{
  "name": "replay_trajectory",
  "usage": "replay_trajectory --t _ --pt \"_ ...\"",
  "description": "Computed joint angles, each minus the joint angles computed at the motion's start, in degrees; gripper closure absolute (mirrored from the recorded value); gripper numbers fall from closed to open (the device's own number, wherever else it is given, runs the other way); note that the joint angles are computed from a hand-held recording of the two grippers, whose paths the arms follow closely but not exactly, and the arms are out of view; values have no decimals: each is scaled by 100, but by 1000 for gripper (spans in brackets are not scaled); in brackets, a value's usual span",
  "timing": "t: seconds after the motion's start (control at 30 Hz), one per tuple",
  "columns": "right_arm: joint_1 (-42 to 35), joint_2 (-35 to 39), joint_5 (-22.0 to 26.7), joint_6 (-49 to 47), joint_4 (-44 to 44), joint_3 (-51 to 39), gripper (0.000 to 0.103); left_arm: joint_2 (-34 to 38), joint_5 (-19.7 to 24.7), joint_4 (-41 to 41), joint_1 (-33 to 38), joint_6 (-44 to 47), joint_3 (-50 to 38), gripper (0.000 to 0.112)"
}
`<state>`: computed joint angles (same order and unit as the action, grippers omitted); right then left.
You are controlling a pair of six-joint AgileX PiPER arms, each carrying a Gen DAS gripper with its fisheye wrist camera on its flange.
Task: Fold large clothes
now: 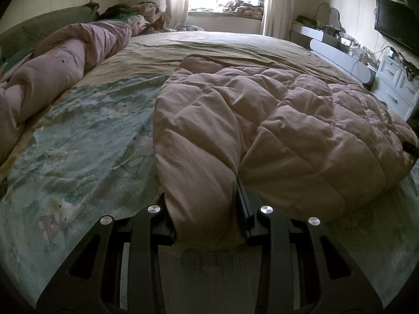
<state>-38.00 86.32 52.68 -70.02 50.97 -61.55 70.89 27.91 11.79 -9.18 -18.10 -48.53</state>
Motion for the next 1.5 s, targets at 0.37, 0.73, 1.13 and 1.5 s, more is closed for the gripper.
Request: replay_trajectory --t 0.37,0.73,1.13,1.5 --pt "-351 -300 294 -200 -26 303 77 -470 136 -97 38 114 339 86" --pt "-705 -573 544 -450 -42 602 76 -906 293 120 -92 -279 637 85" --pt "-1238 -799 955 -807 1 865 76 -1303 521 258 -211 -452 848 85" --pt "-1469 -838 1113 -965 -15 923 76 -1660 591 220 -195 -524 1092 84"
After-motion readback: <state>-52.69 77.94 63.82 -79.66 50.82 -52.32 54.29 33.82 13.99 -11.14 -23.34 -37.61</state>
